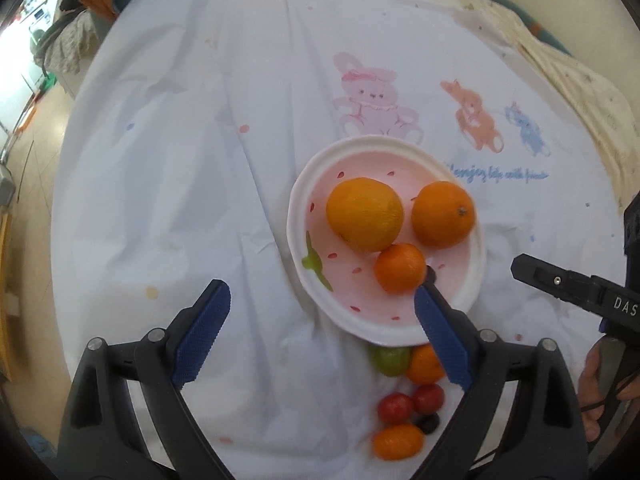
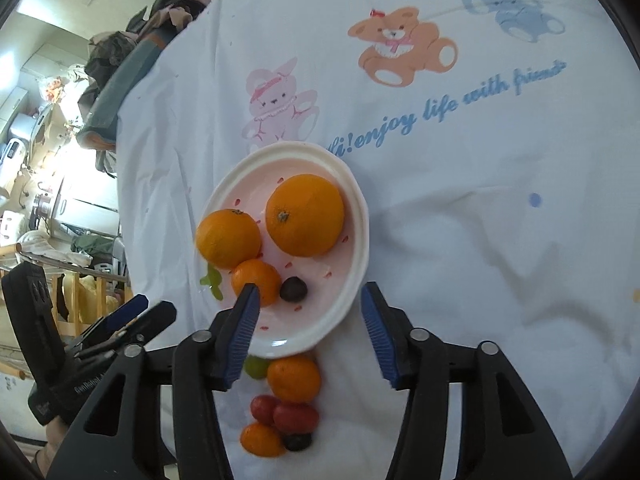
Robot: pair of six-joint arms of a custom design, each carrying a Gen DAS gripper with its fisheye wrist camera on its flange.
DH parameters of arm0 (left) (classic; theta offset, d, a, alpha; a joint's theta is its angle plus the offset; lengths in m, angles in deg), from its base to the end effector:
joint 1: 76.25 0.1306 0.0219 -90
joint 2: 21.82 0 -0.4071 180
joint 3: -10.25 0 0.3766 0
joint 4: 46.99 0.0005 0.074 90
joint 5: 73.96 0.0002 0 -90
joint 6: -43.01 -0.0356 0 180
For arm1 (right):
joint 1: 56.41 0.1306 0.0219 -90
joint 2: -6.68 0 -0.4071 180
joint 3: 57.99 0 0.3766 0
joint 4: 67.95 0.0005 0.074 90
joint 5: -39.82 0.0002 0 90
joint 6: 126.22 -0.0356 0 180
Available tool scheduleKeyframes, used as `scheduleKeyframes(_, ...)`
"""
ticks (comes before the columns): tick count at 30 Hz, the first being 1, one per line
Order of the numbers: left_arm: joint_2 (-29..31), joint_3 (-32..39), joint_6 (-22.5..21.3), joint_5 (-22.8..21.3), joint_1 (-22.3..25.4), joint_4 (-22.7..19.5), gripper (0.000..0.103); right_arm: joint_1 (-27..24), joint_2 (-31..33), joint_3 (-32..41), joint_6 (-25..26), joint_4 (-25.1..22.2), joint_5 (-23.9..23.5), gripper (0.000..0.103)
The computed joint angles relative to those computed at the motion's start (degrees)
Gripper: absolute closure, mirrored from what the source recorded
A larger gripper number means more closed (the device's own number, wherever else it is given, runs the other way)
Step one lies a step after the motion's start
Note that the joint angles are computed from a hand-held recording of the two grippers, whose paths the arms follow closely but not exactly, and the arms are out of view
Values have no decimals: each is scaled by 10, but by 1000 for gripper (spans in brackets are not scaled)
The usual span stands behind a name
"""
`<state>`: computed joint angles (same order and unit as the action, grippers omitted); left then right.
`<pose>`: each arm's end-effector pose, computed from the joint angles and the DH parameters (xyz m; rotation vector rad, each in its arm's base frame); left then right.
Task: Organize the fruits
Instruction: 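Lift both tools away from the plate, then grasp the tangerine at the end of the fruit row with the left tool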
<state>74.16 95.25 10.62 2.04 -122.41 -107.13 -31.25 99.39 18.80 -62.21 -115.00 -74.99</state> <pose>0.3307 -0.3326 0.3610 -0.3295 2.7249 -0.1510 0.4025 0.2050 0.3392 -0.1269 2.7827 0.8405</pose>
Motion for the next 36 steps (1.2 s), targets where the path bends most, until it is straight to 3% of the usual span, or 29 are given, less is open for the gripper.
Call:
scheduleKeyframes(3, -15, 1, 0, -20, -18, -17, 11, 1, -36, -23, -6, 1, 8, 33)
scheduleKeyframes(15, -60, -25, 42, -46, -70, -25, 11, 19, -150, -102, -35, 10, 32, 33)
scheduleKeyframes(21, -54, -32, 54, -43, -96, -29, 12, 37, -179, -122, -57, 13, 50, 33)
scheduleKeyframes(29, 20, -19, -7, 44, -123, -9, 13, 39, -180, -134, -92, 22, 64, 33)
scheduleKeyframes(36, 56, -5, -42, 70, -126, -6, 35, 26, -175, -139, -101, 25, 51, 33)
